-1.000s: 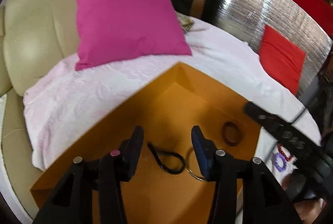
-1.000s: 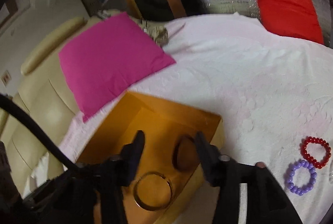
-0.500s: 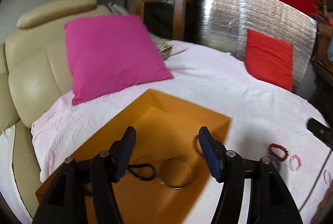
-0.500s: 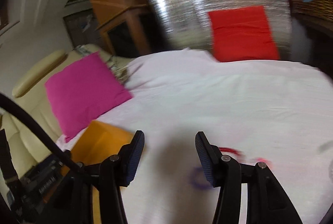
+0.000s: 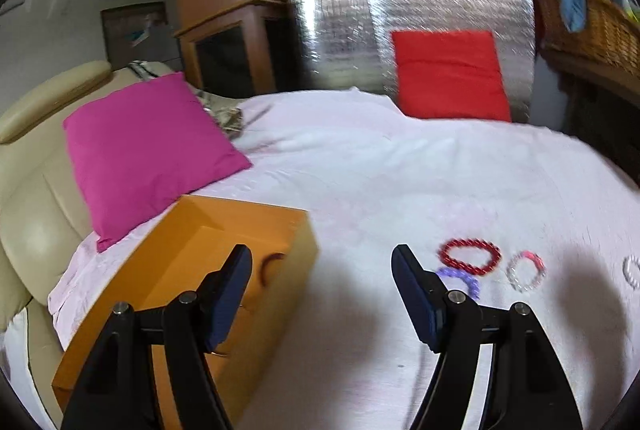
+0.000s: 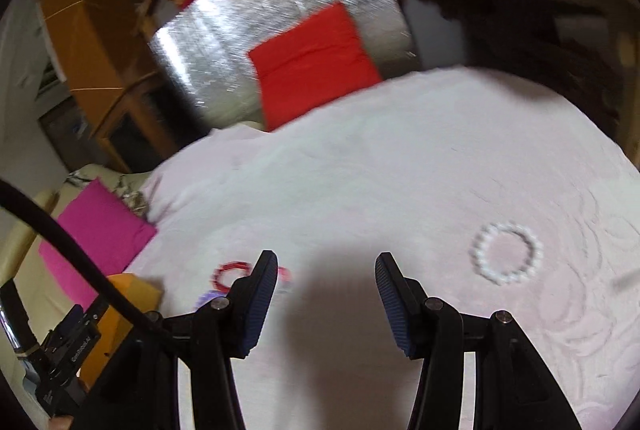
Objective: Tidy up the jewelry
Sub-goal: 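Move both tools back over the remaining bracelets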
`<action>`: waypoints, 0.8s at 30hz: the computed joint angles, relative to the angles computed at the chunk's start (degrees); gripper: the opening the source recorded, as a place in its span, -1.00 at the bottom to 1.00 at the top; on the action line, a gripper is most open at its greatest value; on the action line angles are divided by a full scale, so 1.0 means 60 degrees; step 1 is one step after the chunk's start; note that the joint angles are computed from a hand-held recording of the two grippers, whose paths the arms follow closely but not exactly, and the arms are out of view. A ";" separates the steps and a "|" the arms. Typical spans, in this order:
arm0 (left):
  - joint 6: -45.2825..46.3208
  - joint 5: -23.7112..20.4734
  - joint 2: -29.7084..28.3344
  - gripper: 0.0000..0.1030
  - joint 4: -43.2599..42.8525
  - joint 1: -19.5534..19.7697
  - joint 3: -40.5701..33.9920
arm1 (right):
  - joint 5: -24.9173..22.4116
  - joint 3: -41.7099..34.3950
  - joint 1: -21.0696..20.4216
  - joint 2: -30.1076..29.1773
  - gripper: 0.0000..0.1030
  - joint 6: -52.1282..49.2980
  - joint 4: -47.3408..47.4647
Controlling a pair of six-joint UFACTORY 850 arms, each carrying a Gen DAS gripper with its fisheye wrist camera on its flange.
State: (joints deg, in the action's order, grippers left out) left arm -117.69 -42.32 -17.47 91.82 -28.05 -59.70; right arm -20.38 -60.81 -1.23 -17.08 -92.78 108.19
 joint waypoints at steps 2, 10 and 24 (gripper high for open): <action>0.0335 0.0058 -0.0288 0.42 -0.0178 -0.0117 -0.0303 | -0.0210 -0.0140 -0.0340 -0.0198 0.07 0.0793 -0.0483; 0.1845 0.0359 -0.1223 0.43 -0.0956 -0.0603 -0.1318 | -0.0391 -0.0838 -0.0697 -0.0964 0.07 0.3312 -0.2426; 0.2272 0.0620 -0.1331 0.44 -0.0783 -0.0745 -0.1405 | 0.0689 -0.1084 0.0269 -0.1199 0.12 0.5823 -0.6336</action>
